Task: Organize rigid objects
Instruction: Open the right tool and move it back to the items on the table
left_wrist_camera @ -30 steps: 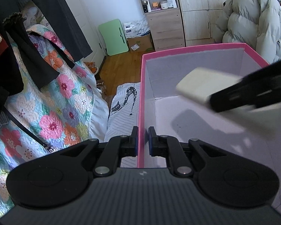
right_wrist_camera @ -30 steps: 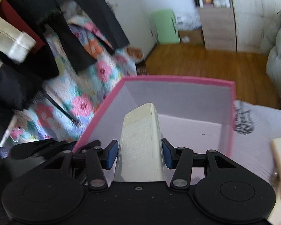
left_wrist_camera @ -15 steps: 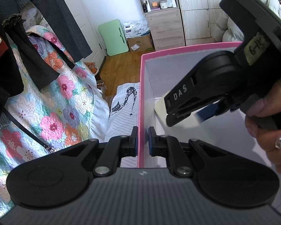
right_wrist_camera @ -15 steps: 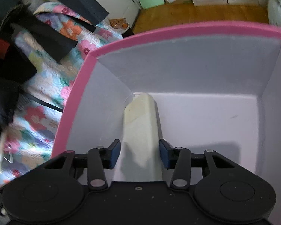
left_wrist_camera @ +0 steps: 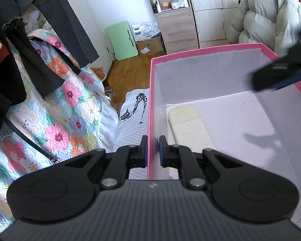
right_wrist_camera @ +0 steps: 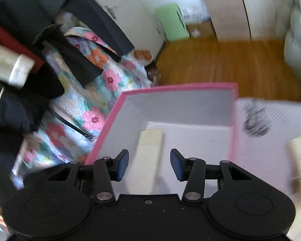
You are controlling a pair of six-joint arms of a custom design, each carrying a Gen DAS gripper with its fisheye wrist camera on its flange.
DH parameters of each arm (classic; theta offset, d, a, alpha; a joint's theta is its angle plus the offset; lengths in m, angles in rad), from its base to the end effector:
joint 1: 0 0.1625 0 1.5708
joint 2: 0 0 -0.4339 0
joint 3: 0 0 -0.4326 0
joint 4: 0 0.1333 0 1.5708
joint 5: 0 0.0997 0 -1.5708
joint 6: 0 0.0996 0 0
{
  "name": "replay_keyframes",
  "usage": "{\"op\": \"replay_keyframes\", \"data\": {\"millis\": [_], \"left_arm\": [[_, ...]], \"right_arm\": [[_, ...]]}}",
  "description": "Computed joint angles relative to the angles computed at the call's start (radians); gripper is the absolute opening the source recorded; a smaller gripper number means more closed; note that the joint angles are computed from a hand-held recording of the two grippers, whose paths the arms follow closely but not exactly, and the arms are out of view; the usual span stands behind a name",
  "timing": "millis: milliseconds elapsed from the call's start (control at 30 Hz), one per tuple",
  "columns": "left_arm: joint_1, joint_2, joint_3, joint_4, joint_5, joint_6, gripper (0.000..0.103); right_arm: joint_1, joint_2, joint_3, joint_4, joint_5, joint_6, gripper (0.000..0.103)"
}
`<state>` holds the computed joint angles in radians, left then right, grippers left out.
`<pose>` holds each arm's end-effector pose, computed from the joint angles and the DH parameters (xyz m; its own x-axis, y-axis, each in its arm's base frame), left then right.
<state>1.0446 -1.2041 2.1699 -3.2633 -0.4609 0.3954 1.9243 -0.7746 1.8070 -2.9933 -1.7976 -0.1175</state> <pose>-0.0615 -0.5489 0.2449 -0.4862 -0.0198 -0.8736 0.6097 0.7086 -0.3553 0.3329 -0.5818 0.0427 -0.8997 -0.3570 0.2511 -0.4286 0.8316 -0.3533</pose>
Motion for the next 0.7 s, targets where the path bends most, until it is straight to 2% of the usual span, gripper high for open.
{"op": "replay_keyframes", "data": {"millis": [133, 233, 333, 433, 567, 633, 700], "left_arm": [[-0.002, 0.006, -0.003, -0.004, 0.012, 0.010, 0.010], [-0.005, 0.014, -0.004, -0.011, 0.026, 0.023, 0.011], [-0.009, 0.023, -0.006, -0.014, 0.042, 0.035, 0.012], [-0.012, 0.028, -0.010, -0.005, 0.055, 0.037, 0.012], [-0.011, 0.025, -0.010, 0.018, 0.056, 0.019, 0.013], [-0.011, 0.021, -0.011, 0.032, 0.055, 0.008, 0.013], [-0.011, 0.018, -0.010, 0.041, 0.055, 0.000, 0.013]], "right_arm": [[0.007, -0.096, 0.107, -0.086, -0.070, -0.151, 0.054], [-0.016, -0.154, 0.173, -0.160, -0.097, -0.224, 0.054], [-0.053, -0.184, 0.236, -0.291, -0.132, -0.306, 0.054], [-0.083, -0.183, 0.250, -0.349, -0.199, -0.350, 0.054], [-0.134, -0.178, 0.235, -0.314, -0.229, -0.355, 0.057], [-0.142, -0.126, 0.203, -0.354, -0.284, -0.430, 0.063], [-0.144, -0.058, 0.166, -0.416, -0.355, -0.534, 0.063]]}}
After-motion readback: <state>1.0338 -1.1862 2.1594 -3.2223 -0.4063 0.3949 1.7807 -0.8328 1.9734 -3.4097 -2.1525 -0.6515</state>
